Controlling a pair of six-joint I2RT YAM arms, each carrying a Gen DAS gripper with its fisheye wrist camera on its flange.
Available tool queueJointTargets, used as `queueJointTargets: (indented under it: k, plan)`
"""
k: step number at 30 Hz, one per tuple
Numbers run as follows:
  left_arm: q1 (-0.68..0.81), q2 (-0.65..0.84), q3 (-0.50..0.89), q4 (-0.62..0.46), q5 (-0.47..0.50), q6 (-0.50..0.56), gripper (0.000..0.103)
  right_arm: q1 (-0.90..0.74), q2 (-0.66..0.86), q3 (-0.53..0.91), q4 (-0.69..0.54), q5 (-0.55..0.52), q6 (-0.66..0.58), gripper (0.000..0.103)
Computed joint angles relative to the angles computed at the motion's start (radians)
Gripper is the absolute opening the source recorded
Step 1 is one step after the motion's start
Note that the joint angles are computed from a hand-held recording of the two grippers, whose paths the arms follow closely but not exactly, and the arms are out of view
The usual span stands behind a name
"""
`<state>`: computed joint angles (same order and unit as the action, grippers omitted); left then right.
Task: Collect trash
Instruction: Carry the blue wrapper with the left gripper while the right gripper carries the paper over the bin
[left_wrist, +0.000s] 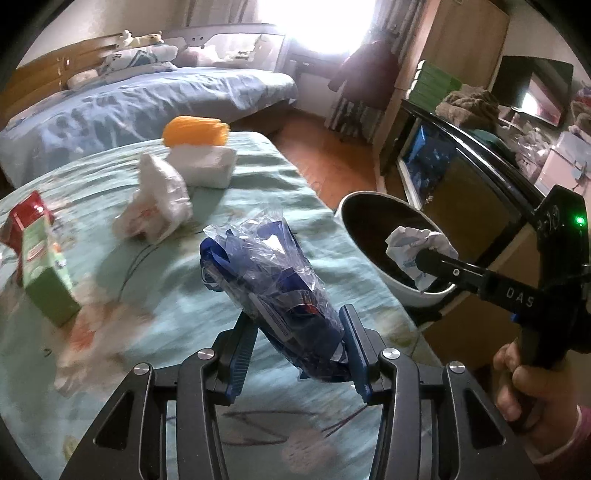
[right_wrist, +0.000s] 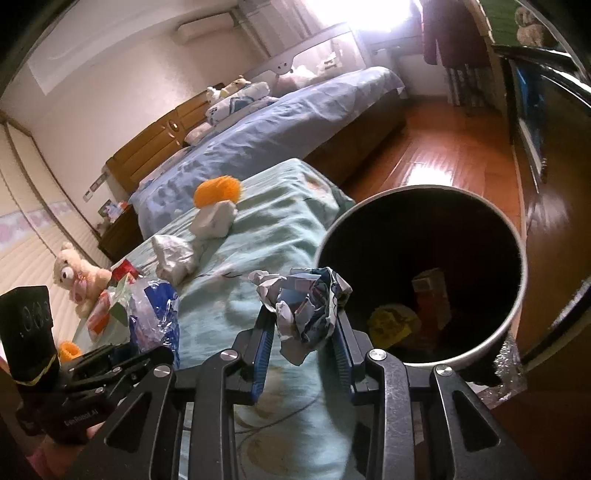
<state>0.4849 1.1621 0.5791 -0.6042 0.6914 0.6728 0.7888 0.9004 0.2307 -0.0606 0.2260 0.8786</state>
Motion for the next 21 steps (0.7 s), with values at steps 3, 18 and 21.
queueJointTargets:
  k: [3, 18, 21]
  plan:
    - [-0.06, -0.005, -0.01, 0.038, -0.019, -0.051, 0.044, -0.029, -0.048, -0.012, -0.04, -0.007, -0.01, 0.032]
    - [-0.313, 0.041, -0.005, 0.192, -0.1, -0.243, 0.045, -0.261, -0.246, -0.076, -0.178, -0.098, -0.092, 0.032]
    - [-0.367, 0.078, 0.006, 0.228, -0.124, -0.285, 0.045, -0.291, -0.251, -0.082, -0.181, -0.104, -0.103, 0.032]
